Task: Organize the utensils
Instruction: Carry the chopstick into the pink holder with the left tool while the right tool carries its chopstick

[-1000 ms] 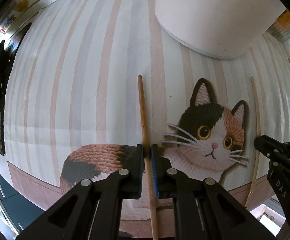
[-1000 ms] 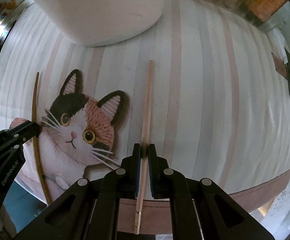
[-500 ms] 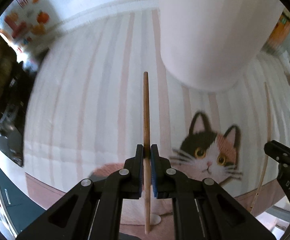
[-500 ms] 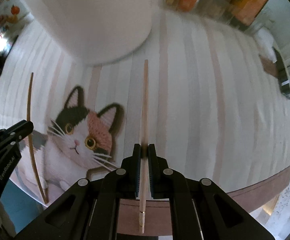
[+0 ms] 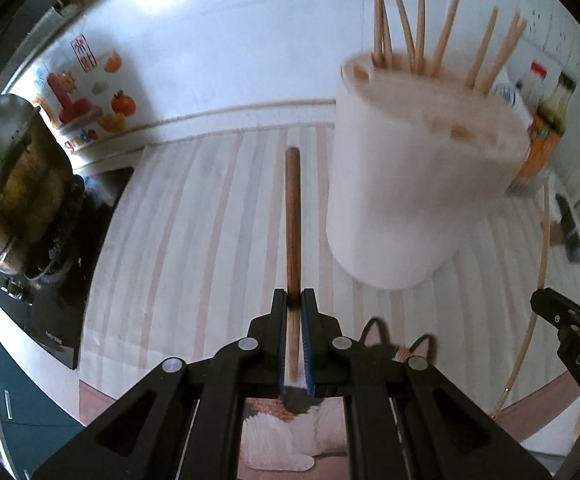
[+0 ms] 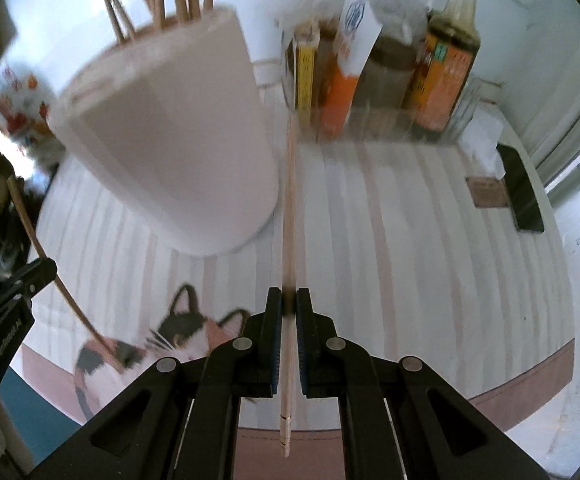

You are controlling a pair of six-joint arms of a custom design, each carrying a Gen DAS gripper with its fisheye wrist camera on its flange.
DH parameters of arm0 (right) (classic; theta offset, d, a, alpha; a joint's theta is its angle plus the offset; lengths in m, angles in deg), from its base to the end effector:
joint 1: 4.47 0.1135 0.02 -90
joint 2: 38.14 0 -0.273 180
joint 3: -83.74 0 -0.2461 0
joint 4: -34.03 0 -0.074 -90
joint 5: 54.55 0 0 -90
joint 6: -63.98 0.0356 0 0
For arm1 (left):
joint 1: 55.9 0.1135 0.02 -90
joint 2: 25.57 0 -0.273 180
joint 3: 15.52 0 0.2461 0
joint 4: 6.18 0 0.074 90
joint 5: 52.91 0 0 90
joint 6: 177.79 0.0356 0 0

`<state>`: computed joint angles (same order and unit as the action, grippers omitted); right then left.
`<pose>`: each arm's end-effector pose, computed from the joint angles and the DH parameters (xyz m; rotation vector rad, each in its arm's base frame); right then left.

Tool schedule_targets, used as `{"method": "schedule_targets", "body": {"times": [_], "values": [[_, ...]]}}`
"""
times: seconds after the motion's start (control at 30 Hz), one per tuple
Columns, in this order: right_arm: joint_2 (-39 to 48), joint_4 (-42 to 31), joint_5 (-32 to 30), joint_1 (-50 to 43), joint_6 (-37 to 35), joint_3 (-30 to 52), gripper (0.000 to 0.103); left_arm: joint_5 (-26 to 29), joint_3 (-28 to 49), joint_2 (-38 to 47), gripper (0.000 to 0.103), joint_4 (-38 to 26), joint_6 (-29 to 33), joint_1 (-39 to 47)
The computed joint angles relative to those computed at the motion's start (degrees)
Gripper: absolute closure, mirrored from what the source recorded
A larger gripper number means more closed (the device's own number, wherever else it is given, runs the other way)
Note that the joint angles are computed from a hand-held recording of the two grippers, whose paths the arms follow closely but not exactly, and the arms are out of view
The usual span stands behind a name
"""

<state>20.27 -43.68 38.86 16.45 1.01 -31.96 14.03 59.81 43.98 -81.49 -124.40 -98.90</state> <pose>0.1464 0.0537 0.2672 0.1640 2.8211 0.1069 0.1608 -0.1308 0.2941 0.0495 2.6136 0.1074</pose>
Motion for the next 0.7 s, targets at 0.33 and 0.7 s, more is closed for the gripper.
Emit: {"method": "schedule_targets", "body": {"times": [0.33, 0.7], "values": [[-0.66, 0.17, 0.35, -2.20, 0.10, 7.85, 0.096, -0.56, 10.79, -2.27, 0.099, -5.28, 0.85, 3.66], [1.34, -1.17, -3.98, -6.11, -0.05, 22.35, 0.096, 5.89, 30.49, -2.29, 0.099, -11.19, 2.49, 9.31]]}}
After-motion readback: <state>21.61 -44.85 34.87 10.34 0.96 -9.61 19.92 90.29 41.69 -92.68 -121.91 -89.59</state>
